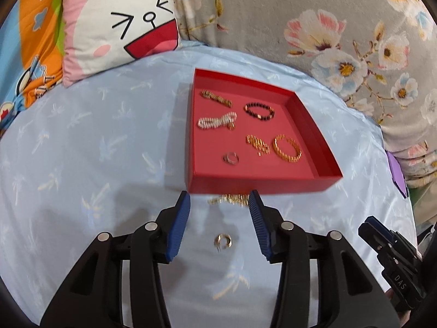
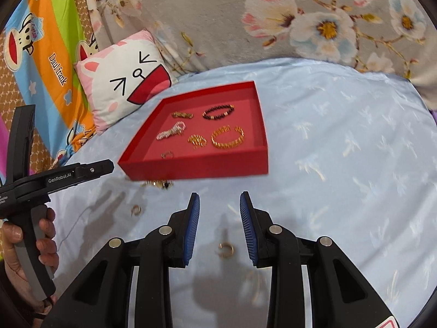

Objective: Organize jewelry
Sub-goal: 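Lift both open tools out of the red box, then grasp the gold chain with black clover pendant with the left tool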

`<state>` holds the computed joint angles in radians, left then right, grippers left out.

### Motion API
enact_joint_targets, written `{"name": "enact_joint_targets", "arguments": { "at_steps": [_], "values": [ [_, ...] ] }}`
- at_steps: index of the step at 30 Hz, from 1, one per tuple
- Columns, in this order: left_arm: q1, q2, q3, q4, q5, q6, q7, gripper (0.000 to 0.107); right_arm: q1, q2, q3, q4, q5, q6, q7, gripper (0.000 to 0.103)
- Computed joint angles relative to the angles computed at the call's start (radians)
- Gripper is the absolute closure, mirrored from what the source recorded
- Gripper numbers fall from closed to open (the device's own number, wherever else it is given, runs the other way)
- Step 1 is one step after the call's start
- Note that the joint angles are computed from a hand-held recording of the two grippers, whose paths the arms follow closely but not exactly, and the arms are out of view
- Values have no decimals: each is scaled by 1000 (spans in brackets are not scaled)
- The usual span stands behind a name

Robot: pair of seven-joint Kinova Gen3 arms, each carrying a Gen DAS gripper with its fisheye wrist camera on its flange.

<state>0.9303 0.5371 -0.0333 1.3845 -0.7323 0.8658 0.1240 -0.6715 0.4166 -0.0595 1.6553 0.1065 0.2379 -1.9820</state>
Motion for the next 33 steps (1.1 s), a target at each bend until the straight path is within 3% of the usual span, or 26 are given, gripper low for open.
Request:
{"name": "enact_joint_targets", "arguments": {
  "at_steps": [4,10,21,27,29,30,33],
  "values": [
    [13,17,9,4,13,-8,14,59,-21,-18,23,56,4,-5,-30,73],
    [18,67,13,-51,50,2,-26,58,14,-16,-18,85,-19,-12,-25,73],
    [0,236,-18,-316,132,130,-207,59,89,7,-98,76,-83,-24,53,73],
    [13,334,-60,-474,156,272,-273,74,127,17,-129,66,-122,-28,100,73],
    [19,349,-69,-498,154,294,-289,84,131,22,-132,62,-132,-29,111,73],
    [24,357,-77,-509,154,307,-301,95,134,24,-134,60,-136,-29,116,73],
    [20,337,-77,-472,157,268,-294,98,148,33,-149,52,-150,-25,136,73]
  ]
}}
